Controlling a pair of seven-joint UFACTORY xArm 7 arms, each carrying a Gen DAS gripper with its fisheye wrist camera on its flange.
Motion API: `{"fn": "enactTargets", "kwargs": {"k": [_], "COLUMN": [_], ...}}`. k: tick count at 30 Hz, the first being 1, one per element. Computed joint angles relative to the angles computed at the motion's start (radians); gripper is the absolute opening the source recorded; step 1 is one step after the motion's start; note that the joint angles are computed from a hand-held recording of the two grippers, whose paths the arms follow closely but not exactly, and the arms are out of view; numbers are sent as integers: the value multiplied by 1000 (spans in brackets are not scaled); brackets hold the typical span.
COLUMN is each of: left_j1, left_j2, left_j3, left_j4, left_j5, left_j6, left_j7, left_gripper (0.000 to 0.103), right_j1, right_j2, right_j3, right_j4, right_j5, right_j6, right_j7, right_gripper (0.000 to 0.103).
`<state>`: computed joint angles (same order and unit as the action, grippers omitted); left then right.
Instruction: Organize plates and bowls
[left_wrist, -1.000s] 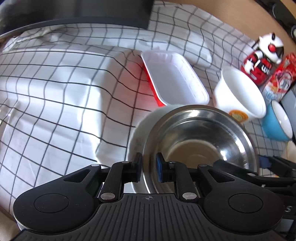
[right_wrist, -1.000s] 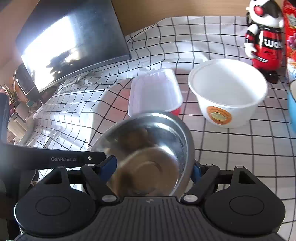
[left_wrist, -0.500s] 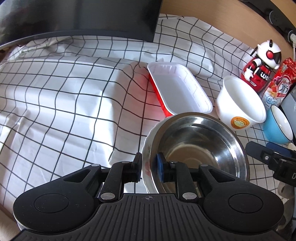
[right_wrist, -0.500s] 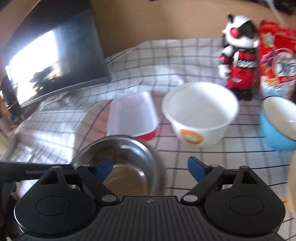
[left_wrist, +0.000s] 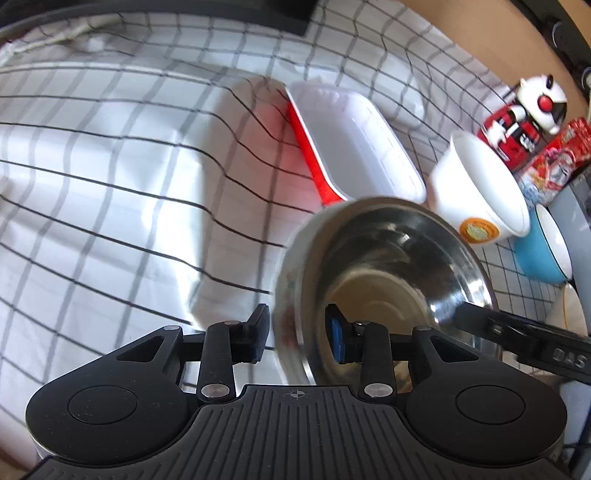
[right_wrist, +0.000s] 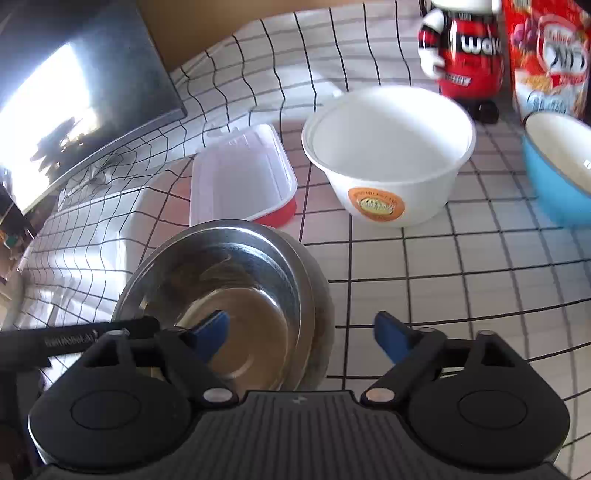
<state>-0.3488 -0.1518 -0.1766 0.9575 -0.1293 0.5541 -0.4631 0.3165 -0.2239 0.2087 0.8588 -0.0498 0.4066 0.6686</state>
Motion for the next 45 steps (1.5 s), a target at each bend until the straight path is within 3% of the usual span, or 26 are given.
{"fn": "enactTargets", "kwargs": {"k": [2,4,8,12,16,19,23,29,31,35,37,40,42,45], "left_j1": [1,2,-6,-33,-65,-83,-85,-77,-83,-106,-135,-197,-204,-221], "left_j2": [9,14,46,89,150,187,184,106,79,53,58,69,98,183], "left_j3": [-5,-9,-6,-20,-39,-48,-43,-36,-33,-34,-34,-24,-45,-94], "left_j4": [4,14,73,123,186,225,216,130,93,57,74,121,174,280], "left_j5": [13,29,10,-32,-74,-42,-54,-37,-79,-127,-178,-331,-328,-266], "left_j6": [0,13,87,110,109,106,83,-92,-193,-346,-361,-312,-262,-219], "left_j7": [-12,-30,-24,23,80,75,93,113,157,197,228,381,391,323], "left_gripper": [40,41,43,43,42,41,37,36,36,36,36,36,36,36], "right_j1": [19,61,75,54,-12,-36,-73,-207,-246,-323,-308,-293,-291,-315], "right_j2": [25,45,33,-42,-119,-155,-177,-312,-388,-553,-611,-673,-713,-753], "right_j3": [-17,-56,-79,-99,-82,-86,-52,98,139,246,240,197,154,80], "right_j4": [9,14,9,-60,-128,-160,-169,-187,-214,-258,-279,-315,-346,-402], "right_j5": [41,163,300,377,300,263,177,-90,-167,-319,-353,-372,-367,-376], "right_j6": [-3,-2,18,22,39,53,55,81,97,205,269,326,337,288], "right_j7": [-46,-157,-257,-273,-196,-177,-125,107,178,302,288,260,244,195], "right_gripper": [74,56,56,56,57,56,56,58,65,71,74,76,76,76]}}
